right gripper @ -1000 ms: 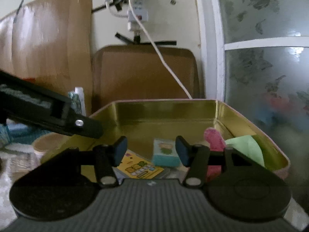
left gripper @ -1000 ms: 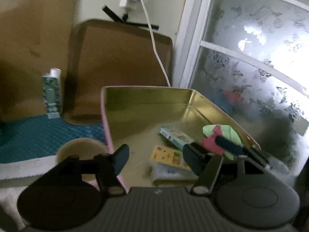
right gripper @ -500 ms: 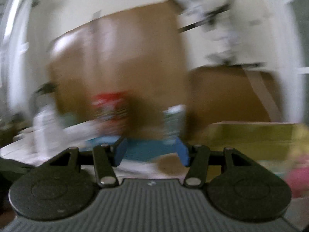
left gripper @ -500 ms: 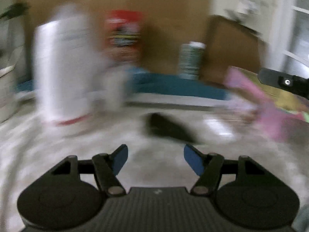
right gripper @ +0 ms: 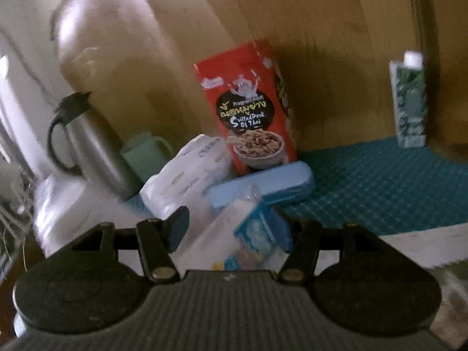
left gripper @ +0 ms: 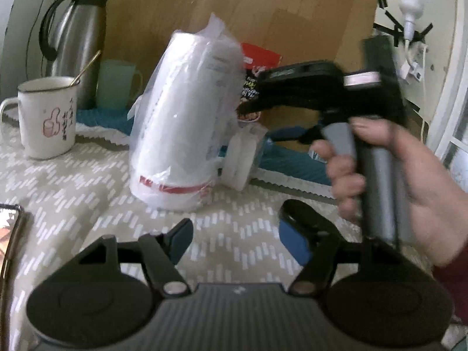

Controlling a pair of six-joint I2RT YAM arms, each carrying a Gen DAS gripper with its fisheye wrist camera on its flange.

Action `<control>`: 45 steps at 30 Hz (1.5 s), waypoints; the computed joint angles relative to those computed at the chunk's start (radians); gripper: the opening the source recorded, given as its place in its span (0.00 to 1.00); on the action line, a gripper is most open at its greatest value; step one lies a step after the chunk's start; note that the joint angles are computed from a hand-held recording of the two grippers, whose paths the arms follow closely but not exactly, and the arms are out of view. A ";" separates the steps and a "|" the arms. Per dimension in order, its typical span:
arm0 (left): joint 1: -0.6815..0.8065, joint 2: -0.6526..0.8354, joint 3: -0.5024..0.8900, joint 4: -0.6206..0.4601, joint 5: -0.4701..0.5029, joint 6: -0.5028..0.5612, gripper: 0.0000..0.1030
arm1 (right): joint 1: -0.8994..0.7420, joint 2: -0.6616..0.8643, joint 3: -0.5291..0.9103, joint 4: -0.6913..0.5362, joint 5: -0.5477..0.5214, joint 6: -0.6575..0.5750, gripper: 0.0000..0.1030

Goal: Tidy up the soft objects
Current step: 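Reach and grasp the white wipes packet with the right gripper, then hold the white packet toward the left gripper while the left gripper grasps it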

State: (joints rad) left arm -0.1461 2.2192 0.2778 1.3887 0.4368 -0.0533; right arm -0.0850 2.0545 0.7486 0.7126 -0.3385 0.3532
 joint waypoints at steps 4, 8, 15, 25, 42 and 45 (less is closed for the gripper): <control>0.020 0.033 -0.015 0.065 0.029 -0.002 0.73 | 0.006 0.036 0.084 -0.131 0.025 -0.016 0.60; 0.042 0.040 -0.005 0.064 0.072 -0.022 0.73 | -0.064 -0.001 -0.027 -0.041 0.000 -0.056 0.60; 0.054 0.047 -0.017 0.086 0.099 -0.034 0.75 | -0.176 -0.040 -0.167 0.046 -0.083 -0.064 0.61; 0.066 0.058 -0.017 0.100 0.120 -0.050 0.75 | -0.031 0.009 -0.151 0.071 -0.001 -0.014 0.88; 0.095 0.041 0.004 0.039 0.152 -0.086 0.75 | -0.100 -0.103 -0.286 0.191 -0.060 -0.240 0.54; 0.111 0.026 0.024 -0.022 0.185 -0.087 0.76 | -0.164 -0.216 -0.413 0.174 -0.161 -0.433 0.55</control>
State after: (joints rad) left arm -0.0352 2.2449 0.3022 1.3667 0.6219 -0.1408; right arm -0.2490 1.8381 0.3354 0.8863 -0.4992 -0.0798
